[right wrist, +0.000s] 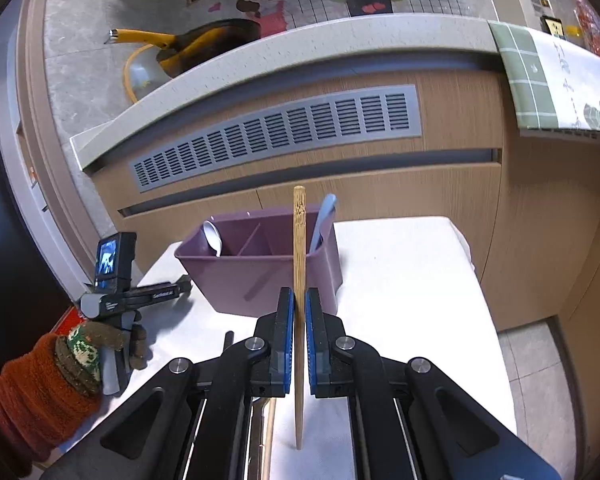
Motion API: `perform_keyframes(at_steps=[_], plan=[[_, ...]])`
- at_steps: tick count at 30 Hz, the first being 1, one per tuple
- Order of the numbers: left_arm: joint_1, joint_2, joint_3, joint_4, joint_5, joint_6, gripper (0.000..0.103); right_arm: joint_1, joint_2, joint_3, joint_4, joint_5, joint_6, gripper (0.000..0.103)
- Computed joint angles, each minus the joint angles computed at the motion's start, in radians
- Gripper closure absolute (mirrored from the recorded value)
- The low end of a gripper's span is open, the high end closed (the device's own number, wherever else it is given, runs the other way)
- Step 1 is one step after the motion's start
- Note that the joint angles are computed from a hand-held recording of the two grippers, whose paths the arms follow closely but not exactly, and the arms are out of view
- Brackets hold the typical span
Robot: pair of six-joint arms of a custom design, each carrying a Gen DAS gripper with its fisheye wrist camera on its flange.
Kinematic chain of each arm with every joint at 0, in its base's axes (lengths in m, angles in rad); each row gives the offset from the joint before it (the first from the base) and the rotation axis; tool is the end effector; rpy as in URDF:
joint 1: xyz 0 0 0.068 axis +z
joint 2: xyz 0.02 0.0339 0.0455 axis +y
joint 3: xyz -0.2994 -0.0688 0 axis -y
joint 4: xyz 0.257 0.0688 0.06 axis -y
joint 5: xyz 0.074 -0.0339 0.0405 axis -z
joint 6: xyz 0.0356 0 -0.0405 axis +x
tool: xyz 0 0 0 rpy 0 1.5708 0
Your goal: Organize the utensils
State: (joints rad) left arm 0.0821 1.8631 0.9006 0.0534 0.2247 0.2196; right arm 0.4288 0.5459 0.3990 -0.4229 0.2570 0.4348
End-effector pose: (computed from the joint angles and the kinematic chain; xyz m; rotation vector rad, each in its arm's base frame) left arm 0.3686 0.0224 0.1378 0.2632 2.4397 -0.1469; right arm 0.1115 0.0410 0.2322 0.1564 2.1230 0.2369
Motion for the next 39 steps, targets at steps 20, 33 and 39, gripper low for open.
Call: perform_keyframes(at_steps=[20, 33, 39], plan=[[0.205, -0.333, -0.255, 0.201, 0.221, 0.049, 0.07, 0.044, -0.034, 0.02, -0.025, 0.078, 0.009, 0.097], [0.391, -0.758, -0.215, -0.251, 0.659, 0.141, 0.07, 0.165, 0.014, 0.118, -0.001, 0.195, -0.003, 0.097], [0.198, -0.78, -0.221, -0.045, 0.63, -0.158, 0.07, 0.127, 0.07, 0.287, 0.057, 0.219, -0.159, 0.097]])
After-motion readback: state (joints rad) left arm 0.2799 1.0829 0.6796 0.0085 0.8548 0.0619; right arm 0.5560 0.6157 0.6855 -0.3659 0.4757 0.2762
